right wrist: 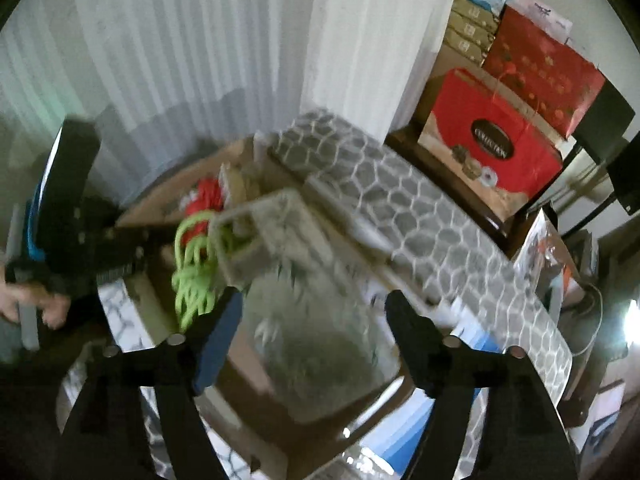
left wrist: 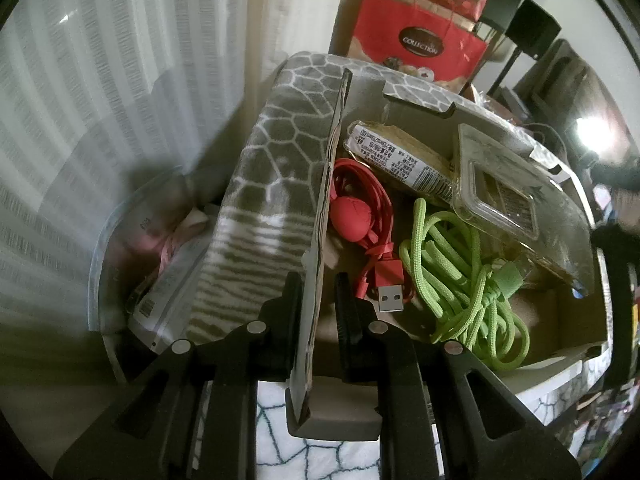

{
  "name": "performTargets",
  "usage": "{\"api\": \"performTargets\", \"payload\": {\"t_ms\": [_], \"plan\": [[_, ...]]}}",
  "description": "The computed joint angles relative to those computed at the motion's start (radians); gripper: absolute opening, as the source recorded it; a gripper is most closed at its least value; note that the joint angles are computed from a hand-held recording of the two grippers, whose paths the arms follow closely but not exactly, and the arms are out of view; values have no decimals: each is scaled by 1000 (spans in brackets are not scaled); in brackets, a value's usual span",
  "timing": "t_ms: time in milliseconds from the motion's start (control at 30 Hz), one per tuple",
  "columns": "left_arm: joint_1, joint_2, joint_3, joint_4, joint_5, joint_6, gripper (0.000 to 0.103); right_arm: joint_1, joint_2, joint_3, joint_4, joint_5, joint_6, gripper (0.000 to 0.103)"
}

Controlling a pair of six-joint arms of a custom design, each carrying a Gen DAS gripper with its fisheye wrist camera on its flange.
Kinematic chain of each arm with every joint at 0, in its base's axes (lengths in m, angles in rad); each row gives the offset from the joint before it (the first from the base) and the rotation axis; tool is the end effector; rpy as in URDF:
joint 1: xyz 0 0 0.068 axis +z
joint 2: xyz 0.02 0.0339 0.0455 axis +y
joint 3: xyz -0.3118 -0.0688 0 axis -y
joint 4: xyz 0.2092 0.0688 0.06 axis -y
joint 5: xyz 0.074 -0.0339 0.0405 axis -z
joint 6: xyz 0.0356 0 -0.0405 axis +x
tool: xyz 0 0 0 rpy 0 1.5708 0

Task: Organize objects
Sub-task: 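Carry the phone case into the box and lower it with the right tool, then release the phone case and move the right tool toward the blue packet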

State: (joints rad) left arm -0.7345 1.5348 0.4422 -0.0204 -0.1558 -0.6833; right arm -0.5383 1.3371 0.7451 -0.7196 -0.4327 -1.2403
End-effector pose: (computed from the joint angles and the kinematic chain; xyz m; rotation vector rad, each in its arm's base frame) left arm 0.1570 -0.1343 0.1690 0.0199 2.6843 -0.2480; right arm 0.1640 -0.0806 0.2471 -0.9802 2.4567 0.0985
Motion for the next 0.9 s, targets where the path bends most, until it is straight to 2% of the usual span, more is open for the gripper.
{"api": "performTargets", "payload": {"t_ms": [233, 400, 600, 800, 900], "plan": [[0, 1, 0, 0, 0, 0, 14, -72, -37, -141, 141, 47, -110, 82], [0, 1, 0, 1, 0, 1, 14, -125, -12, -158, 215, 48, -146, 82], [1, 1, 1, 0, 1, 1, 14, -185, 59, -74, 182, 19, -141, 81], [0, 1, 0, 2, 1, 0, 14, -177, 109, -90, 241, 62, -108, 81], [0, 3, 5, -3, 2, 0, 14, -208, 151, -29, 155, 33, -107, 81]]}}
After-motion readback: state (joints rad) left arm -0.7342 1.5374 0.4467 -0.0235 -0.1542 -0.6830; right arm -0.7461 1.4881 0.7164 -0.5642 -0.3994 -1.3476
